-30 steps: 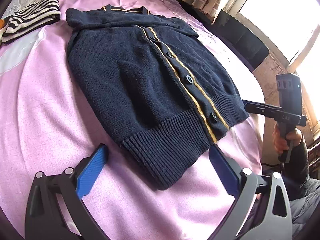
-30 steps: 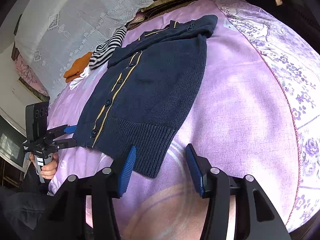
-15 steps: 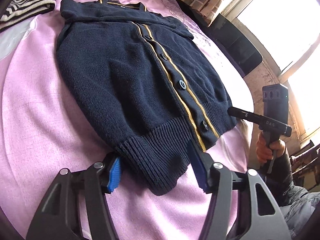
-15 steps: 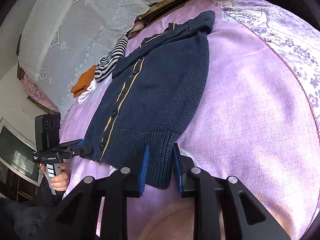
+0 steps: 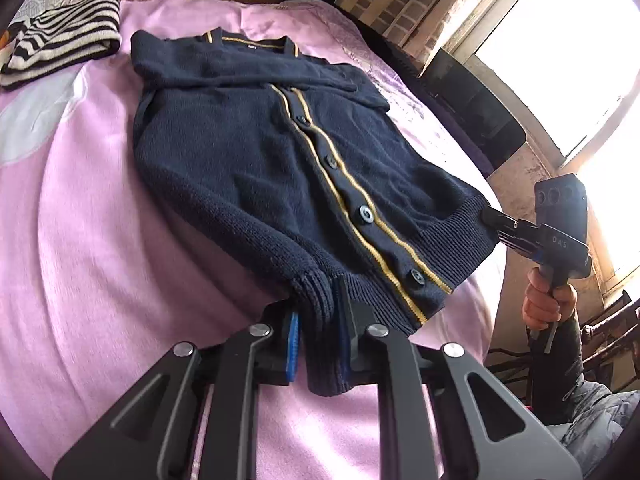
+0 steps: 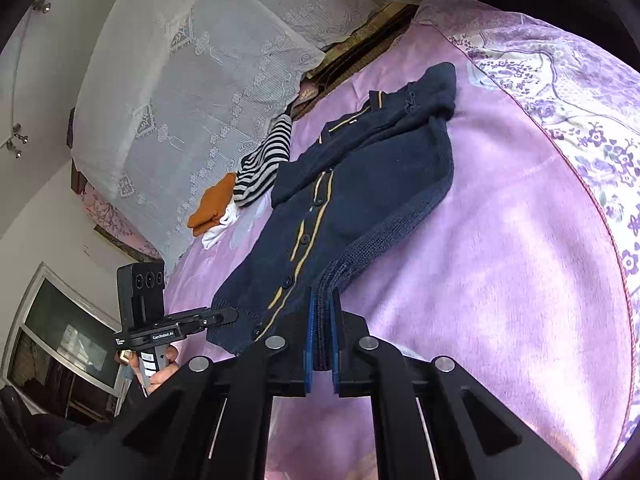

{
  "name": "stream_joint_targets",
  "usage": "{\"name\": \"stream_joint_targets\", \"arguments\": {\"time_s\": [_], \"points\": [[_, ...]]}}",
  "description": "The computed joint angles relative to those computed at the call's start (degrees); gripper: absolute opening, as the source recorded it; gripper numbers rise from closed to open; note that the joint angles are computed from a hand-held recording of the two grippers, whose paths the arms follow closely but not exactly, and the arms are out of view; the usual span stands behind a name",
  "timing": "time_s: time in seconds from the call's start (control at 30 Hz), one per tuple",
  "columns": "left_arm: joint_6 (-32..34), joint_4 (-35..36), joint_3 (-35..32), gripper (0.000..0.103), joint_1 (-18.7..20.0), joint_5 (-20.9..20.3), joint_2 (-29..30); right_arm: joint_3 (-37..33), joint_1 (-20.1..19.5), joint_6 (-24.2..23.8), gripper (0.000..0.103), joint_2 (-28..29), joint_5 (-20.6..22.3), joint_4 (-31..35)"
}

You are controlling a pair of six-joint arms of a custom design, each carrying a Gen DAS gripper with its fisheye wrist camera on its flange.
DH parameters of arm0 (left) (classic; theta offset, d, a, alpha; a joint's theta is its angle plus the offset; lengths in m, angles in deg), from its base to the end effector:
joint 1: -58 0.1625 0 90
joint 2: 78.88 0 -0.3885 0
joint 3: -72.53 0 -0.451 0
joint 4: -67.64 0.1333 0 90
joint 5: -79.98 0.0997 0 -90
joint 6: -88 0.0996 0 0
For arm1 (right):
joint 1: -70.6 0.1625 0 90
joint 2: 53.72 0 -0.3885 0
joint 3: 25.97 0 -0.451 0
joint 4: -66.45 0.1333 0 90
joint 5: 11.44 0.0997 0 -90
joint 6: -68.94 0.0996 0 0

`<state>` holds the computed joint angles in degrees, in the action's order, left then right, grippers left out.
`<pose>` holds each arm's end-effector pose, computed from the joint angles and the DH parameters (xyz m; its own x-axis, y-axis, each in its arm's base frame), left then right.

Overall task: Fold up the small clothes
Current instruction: 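Fold the hem up toward the collar with both grippers and release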

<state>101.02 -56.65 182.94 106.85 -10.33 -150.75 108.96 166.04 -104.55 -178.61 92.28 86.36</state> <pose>-0.2723 -0.5133 0.1440 -0.5860 0.8100 0.0220 0.8091 0.5834 0.0710 0.1334 -0.2444 0.2679 -0.9856 0.1681 0.0194 0.0648 0.4810 -0.8743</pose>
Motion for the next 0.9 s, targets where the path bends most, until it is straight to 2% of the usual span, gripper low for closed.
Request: {"name": "stream_joint_targets", "arguments": {"time_s": [0.1,0.23,0.37,0.67,0.9], "points": [[-0.02,-1.42,-2.52,0.013,-0.2,-0.86,1.64,-1.44,-1.69,-0.41,0.007,0.19,-3.58,-1.21],[-0.85,-4.15,-5.73,0.013,-0.59,-1.31,4.22,-2.84,-6.26,-0.03,0.007,-0.67,-10.45,-2.06],[-2.21,-5.4,-10.31,0.013,-0.89,-1.66,8.25,-6.19,-9.52,0.21,0.007,0.94,-14.61,-2.01],[-4.01,-8.42,-22.0,0.013,-1.23,-0.96,18.56,-16.65,-13.65,-0.22,0.007,9.68,-18.54,-2.06],[-6.04,-7.22,-32.48,0.013,-0.6,1.82,27.66,-25.77,-16.69,1.12,0.007,18.12,-19.56,-1.0]]}}
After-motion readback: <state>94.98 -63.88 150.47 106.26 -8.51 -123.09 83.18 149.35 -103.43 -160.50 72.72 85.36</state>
